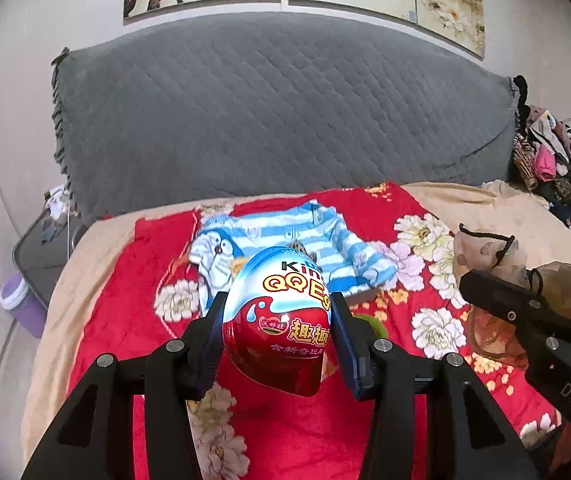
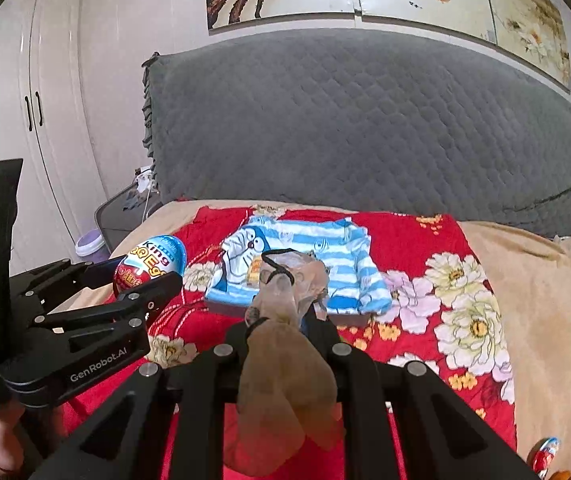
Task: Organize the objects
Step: 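Lift the red egg and mesh pouf and carry both toward the tray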
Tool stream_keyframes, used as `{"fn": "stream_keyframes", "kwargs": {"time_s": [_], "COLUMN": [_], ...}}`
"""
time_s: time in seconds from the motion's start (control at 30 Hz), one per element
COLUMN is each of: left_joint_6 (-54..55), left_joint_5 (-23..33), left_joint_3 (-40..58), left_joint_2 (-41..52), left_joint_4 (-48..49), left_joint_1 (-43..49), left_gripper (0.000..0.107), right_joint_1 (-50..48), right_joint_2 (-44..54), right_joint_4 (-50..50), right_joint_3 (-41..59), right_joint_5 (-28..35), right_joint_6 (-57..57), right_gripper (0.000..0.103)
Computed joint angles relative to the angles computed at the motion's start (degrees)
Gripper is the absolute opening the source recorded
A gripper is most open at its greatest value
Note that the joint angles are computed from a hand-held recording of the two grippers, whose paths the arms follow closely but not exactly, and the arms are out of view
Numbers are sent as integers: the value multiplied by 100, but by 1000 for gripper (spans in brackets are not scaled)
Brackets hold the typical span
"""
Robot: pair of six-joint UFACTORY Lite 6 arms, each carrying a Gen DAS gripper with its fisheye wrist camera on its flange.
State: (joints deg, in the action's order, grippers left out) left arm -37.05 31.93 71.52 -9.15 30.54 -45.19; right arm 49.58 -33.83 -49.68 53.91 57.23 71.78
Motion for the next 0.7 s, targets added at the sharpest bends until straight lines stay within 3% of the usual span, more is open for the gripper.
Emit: {"fn": "stream_keyframes", "kwargs": {"time_s": [0.33, 0.7], "left_joint_6": [836, 1138], "left_joint_5": [-59, -30], "left_joint_3": [1450, 2739], "left_joint_2": [1186, 2316], "left_joint_4": [-583, -833], "left_joint_1": [421, 569], "left_gripper": [50, 50], "right_joint_1": [-1364, -2200], "right_joint_2": [692, 1302], "right_joint_4": [491, 932], "right_joint_3": [729, 1122], "right_joint_5": [-1085, -1866], "right_joint_6": [-1164, -1849], "right_gripper": [16, 16]}}
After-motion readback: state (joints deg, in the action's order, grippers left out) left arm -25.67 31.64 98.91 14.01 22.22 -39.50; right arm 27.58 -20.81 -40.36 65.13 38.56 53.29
